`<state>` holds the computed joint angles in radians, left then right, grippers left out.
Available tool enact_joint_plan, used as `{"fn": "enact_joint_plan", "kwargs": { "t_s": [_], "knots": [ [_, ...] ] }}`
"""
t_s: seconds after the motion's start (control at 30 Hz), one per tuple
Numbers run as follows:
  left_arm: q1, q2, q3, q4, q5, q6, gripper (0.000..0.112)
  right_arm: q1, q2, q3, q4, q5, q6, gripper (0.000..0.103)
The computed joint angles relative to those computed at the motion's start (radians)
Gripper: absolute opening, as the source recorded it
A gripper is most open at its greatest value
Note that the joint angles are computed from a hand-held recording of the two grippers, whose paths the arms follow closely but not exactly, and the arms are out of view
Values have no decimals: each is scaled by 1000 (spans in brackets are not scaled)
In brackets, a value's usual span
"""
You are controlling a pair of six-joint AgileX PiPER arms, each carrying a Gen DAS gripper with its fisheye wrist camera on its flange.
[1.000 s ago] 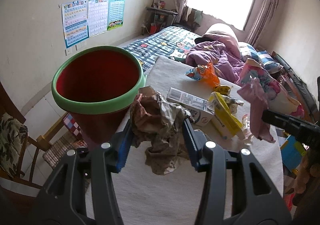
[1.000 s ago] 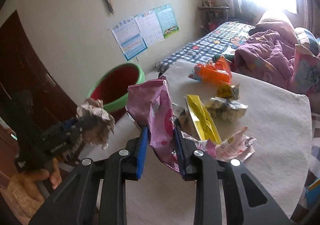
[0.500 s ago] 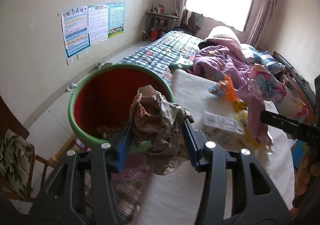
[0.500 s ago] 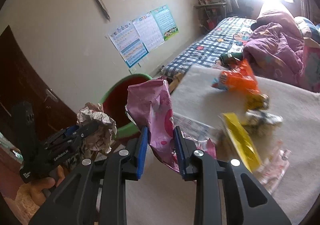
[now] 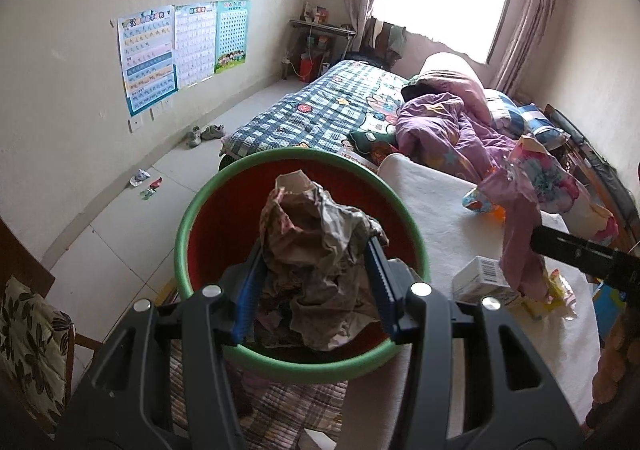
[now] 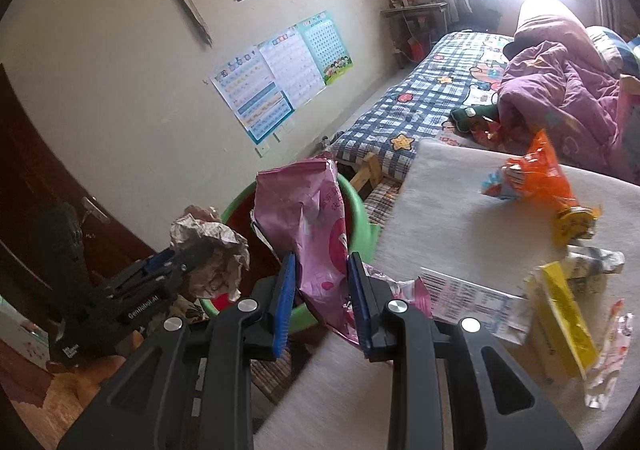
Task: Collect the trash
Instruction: 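Open both grippers over the bucket to drop the paper and pink wrapper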
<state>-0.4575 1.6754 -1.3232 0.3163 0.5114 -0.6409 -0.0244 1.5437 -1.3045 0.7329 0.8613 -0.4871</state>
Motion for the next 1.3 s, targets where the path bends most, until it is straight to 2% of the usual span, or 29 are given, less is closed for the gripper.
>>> {"fn": "enact_joint_plan", "kwargs": {
  "t_s": [0.4, 0.7, 0.83, 0.87, 0.9, 1.13, 1.3],
  "knots": [
    [85, 38, -7, -171, -6, 208, 46, 128, 123, -113, -58, -57, 137, 27],
    [95, 61, -25, -187, -3, 216, 47, 177, 185, -178, -103, -84, 182, 29],
    [109, 67, -21, -191, -6, 206, 66, 177, 190, -170, -71, -102, 166, 41],
    [114, 63, -12, -199, -14, 207, 66, 177, 192, -168, -66, -105, 169, 46],
    [116, 63, -9, -204, -14, 209, 66, 177, 193, -166, -60, -108, 170, 47],
    [116, 44, 18, -196, -28, 200, 66, 178, 184, -165, -61, -97, 173, 48],
    [97, 36, 21, -169, -32, 180, 66, 161, 121, -105, -78, -124, 154, 51]
  ]
}}
